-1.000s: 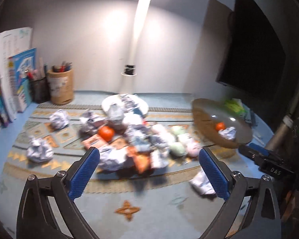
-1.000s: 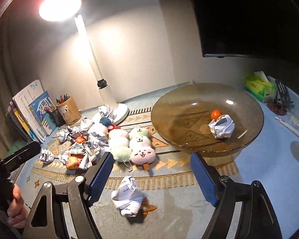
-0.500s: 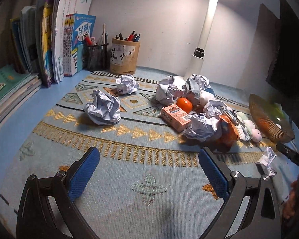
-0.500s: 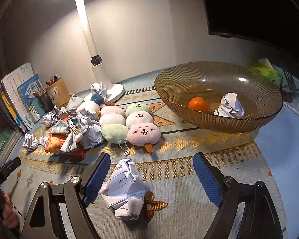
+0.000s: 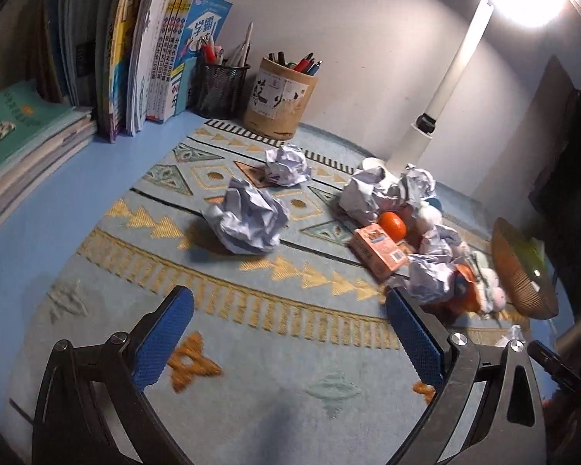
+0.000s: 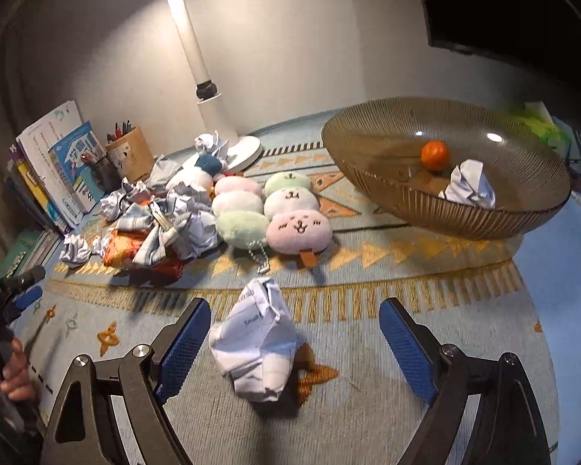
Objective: Organize objects
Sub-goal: 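Move both tools back toward the crumpled paper balls on the rug, then grasp a paper ball with the left gripper while the right gripper grasps another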
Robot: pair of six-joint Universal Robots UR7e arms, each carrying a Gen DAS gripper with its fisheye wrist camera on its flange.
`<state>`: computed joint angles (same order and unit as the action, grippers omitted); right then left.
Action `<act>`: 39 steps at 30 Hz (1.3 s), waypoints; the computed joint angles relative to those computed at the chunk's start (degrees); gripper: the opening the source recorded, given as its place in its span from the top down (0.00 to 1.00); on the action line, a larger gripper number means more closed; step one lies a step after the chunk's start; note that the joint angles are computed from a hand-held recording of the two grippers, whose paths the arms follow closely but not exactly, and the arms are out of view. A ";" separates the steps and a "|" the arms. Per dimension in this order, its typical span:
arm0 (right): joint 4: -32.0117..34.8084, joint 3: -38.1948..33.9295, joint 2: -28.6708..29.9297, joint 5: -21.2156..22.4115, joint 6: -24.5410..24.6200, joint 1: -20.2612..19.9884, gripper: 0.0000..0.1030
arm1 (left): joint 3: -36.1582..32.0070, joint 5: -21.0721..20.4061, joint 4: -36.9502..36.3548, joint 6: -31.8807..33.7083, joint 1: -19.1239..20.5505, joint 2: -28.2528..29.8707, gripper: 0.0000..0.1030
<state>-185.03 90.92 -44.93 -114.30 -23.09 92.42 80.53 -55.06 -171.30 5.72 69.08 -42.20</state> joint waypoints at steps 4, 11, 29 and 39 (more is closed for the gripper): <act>3.22 0.31 -0.05 0.13 1.82 0.79 0.15 | -10.40 6.63 7.06 4.08 -0.09 5.46 0.04; 7.09 -5.01 4.73 -6.44 1.99 2.83 0.15 | -22.13 6.96 18.42 0.78 1.82 11.17 0.30; 5.34 -1.86 4.19 -4.03 -2.39 5.06 0.46 | 4.02 -9.83 4.33 6.97 -3.05 -1.18 0.45; 6.53 -0.06 4.56 -6.03 -2.40 4.02 0.37 | 6.74 -11.94 6.27 7.65 -5.55 1.79 0.44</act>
